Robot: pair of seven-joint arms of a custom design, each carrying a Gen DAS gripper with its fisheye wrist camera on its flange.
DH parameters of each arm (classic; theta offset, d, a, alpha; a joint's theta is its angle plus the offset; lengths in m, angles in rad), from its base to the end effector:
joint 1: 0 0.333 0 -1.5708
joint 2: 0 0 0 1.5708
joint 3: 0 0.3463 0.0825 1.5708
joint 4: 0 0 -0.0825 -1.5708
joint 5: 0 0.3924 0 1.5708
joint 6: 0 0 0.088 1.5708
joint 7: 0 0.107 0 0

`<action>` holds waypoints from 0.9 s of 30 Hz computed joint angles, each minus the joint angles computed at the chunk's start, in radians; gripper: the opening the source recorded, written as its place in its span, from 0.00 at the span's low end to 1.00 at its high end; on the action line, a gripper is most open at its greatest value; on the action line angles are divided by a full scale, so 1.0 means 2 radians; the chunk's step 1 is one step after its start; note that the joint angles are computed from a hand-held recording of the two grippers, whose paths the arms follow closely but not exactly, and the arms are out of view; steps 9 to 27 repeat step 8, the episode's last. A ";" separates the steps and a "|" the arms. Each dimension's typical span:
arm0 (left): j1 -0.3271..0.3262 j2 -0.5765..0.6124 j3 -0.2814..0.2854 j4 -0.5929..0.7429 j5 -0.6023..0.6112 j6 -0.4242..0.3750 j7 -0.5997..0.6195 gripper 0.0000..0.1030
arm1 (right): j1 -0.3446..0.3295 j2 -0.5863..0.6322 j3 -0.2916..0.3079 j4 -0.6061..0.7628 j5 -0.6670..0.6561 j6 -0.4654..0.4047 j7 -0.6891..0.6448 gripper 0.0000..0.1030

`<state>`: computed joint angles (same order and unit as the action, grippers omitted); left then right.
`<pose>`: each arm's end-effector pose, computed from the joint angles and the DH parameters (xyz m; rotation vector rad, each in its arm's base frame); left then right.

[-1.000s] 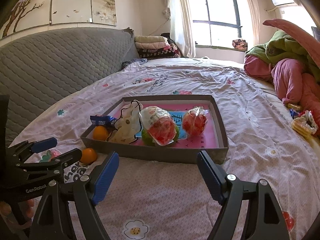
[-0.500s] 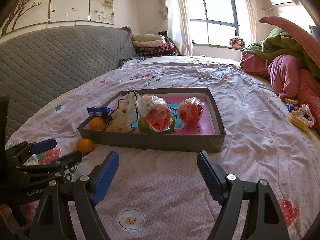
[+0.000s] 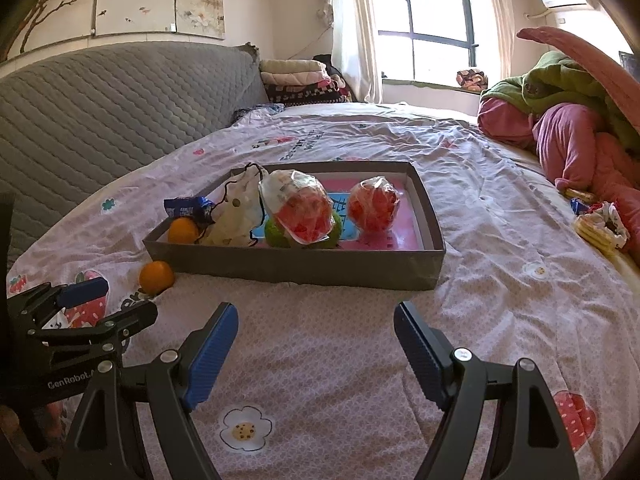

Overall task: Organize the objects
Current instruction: 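Withdraw both open tools back from the tray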

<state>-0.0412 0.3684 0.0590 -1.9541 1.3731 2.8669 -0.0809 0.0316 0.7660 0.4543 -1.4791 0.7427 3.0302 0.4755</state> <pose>0.6455 -0.0458 0.3392 -2.0035 1.3277 -0.5585 0.7501 0.2308 0.3408 -1.9867 1.0281 -0.4253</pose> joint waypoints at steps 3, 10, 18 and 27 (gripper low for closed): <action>0.000 0.001 0.002 0.001 0.006 0.003 -0.007 0.76 | 0.003 0.000 -0.004 0.001 -0.003 -0.004 0.004 0.78; 0.000 0.000 0.001 0.001 0.016 0.001 -0.015 0.76 | 0.006 0.001 -0.008 0.002 -0.006 -0.005 0.009 0.78; 0.000 0.000 0.001 0.001 0.016 0.001 -0.015 0.76 | 0.006 0.001 -0.008 0.002 -0.006 -0.005 0.009 0.78; 0.000 0.000 0.001 0.001 0.016 0.001 -0.015 0.76 | 0.006 0.001 -0.008 0.002 -0.006 -0.005 0.009 0.78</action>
